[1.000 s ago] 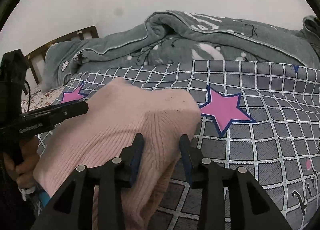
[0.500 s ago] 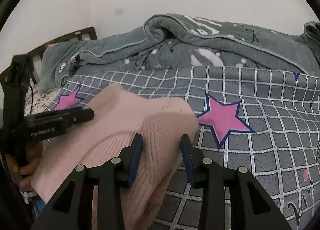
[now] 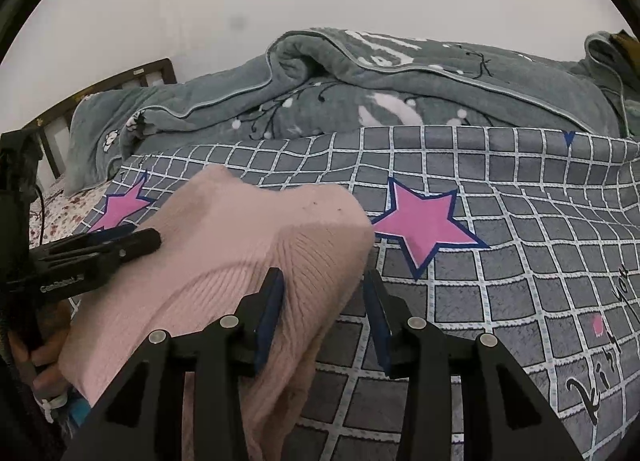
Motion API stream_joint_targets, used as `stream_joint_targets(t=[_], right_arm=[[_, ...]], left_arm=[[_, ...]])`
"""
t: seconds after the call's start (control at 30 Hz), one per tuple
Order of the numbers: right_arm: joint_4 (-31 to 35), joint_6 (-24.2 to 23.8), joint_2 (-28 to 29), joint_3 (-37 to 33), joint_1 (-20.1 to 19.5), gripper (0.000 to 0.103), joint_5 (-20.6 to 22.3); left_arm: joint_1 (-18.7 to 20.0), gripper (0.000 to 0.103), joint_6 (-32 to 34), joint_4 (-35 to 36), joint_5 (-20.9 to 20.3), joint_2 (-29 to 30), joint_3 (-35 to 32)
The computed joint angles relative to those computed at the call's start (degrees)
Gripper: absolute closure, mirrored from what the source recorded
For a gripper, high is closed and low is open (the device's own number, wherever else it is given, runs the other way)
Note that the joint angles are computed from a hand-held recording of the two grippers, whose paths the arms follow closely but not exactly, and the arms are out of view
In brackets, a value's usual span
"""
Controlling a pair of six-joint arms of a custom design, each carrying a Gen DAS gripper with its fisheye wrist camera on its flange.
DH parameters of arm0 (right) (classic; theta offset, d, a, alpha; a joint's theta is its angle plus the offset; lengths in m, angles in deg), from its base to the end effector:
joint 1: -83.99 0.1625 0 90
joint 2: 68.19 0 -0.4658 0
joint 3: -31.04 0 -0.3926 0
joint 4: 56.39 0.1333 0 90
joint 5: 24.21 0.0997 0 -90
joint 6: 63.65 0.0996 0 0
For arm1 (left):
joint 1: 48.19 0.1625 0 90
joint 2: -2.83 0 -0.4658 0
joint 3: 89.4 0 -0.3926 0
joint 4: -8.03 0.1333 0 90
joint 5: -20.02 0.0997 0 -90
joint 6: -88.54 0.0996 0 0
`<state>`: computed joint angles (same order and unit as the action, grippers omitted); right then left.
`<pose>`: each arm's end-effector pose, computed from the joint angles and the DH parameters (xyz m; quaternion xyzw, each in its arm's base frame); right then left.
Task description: Fold small clothes
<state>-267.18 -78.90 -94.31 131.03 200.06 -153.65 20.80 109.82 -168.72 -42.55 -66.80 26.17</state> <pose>0.3493 -0.5545 0.0107 0.1790 -0.8554 0.4023 0.2728 -0.0365 -0.5948 0.3153 0.2514 0.8790 -0.3382 0.2230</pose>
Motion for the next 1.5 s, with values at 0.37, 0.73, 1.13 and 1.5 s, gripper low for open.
stream_joint_targets(t=[0.37,0.73,1.13,1.5], right_arm=[[-2.1,0.9,-0.3,2.1,0.9,0.064,-1.2],[-5.0,-1.7,-0.3,3.5,2.8,0.064,-4.7],[-2.5,2.9,-1.5,6.1,5.3,0.063,-5.6],[-1.2,11.7,-2.7,11.1,12.7,0.063,-15.3]], left_arm=[[0.4,0.047,-2.5,2.3,-1.4,-2.2,1.7],[0.5,0.047,-5.1,3.5,-1.7,-4.2,3.2],[-1.6,0.042,-4.5,2.8,-0.8,-9.9,9.4],[-10.8,0.030,-5.8,-0.7,15.5,-17.8,20.3]])
